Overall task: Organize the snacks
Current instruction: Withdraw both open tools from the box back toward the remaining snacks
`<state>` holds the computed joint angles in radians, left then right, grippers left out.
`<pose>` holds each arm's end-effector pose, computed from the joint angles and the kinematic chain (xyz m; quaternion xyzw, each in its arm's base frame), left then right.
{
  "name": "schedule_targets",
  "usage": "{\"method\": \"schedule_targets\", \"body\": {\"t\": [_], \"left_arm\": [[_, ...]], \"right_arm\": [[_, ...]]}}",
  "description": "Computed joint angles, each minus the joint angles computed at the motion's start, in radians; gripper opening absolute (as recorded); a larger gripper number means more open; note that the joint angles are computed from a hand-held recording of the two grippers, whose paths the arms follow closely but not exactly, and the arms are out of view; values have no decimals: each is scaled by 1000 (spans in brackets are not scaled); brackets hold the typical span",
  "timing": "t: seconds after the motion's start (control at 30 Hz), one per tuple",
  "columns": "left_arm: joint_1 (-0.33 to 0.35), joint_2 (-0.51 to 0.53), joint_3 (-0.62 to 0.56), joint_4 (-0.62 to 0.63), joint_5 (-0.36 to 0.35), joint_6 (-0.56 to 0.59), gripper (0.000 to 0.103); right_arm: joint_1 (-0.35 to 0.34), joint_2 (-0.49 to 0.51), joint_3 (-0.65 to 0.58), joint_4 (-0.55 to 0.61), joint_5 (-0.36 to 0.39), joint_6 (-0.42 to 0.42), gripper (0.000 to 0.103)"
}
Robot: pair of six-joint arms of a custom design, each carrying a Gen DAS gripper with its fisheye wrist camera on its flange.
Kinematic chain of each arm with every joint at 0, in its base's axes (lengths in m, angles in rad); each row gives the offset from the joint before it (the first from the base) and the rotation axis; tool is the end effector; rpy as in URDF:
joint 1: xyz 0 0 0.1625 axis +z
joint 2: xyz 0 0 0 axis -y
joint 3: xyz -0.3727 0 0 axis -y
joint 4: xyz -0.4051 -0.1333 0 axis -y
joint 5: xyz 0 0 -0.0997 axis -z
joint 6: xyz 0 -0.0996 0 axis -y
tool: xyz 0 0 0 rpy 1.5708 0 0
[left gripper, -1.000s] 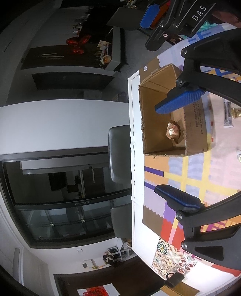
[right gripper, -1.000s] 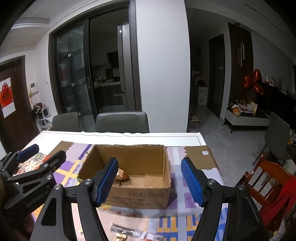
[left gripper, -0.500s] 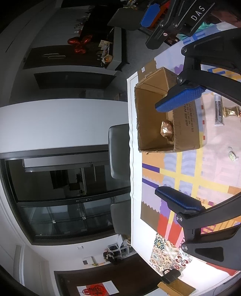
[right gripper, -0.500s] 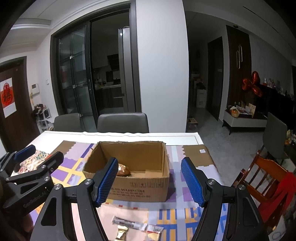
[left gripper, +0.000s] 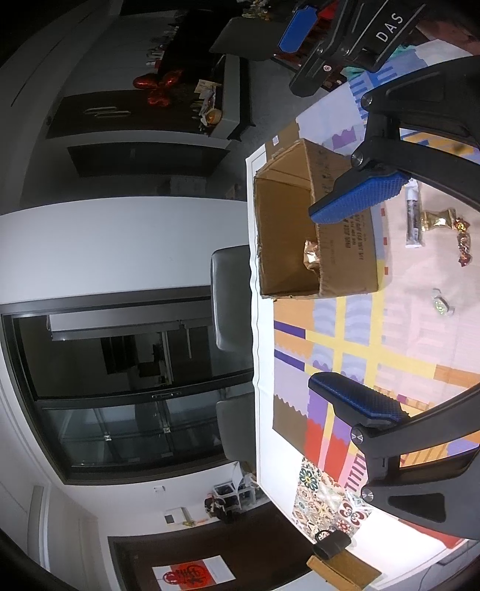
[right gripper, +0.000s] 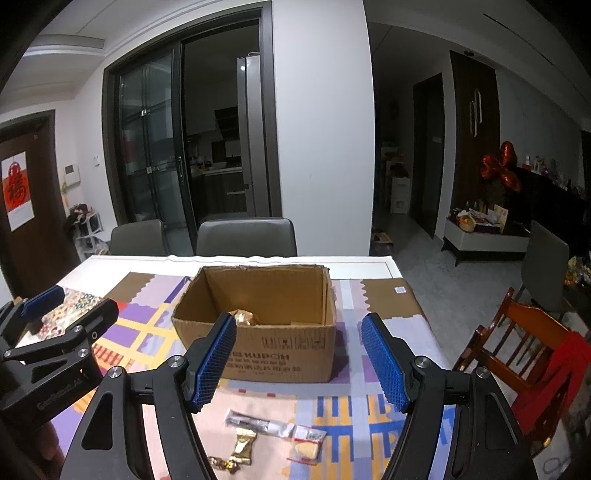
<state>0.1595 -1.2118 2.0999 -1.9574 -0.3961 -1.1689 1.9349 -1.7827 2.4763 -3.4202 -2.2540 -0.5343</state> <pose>-0.4139 -0.2947 0.1155 0.2340 0.7838 -0.4586 0.3472 0.1883 -0.2964 0.3280 0.1779 -0.7904 0.4890 0.3233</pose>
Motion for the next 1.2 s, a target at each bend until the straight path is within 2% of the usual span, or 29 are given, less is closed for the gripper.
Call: {"method": "schedule_targets", "body": {"t": [0.6, 1.2], "left_arm": [[-34, -21, 65, 22, -53, -70, 83], [-79, -38, 167, -26, -173, -98, 83]], "right_arm": [[-32, -76, 85, 8, 3, 4, 71], [-71, -131, 194, 17, -8, 15, 71]]}}
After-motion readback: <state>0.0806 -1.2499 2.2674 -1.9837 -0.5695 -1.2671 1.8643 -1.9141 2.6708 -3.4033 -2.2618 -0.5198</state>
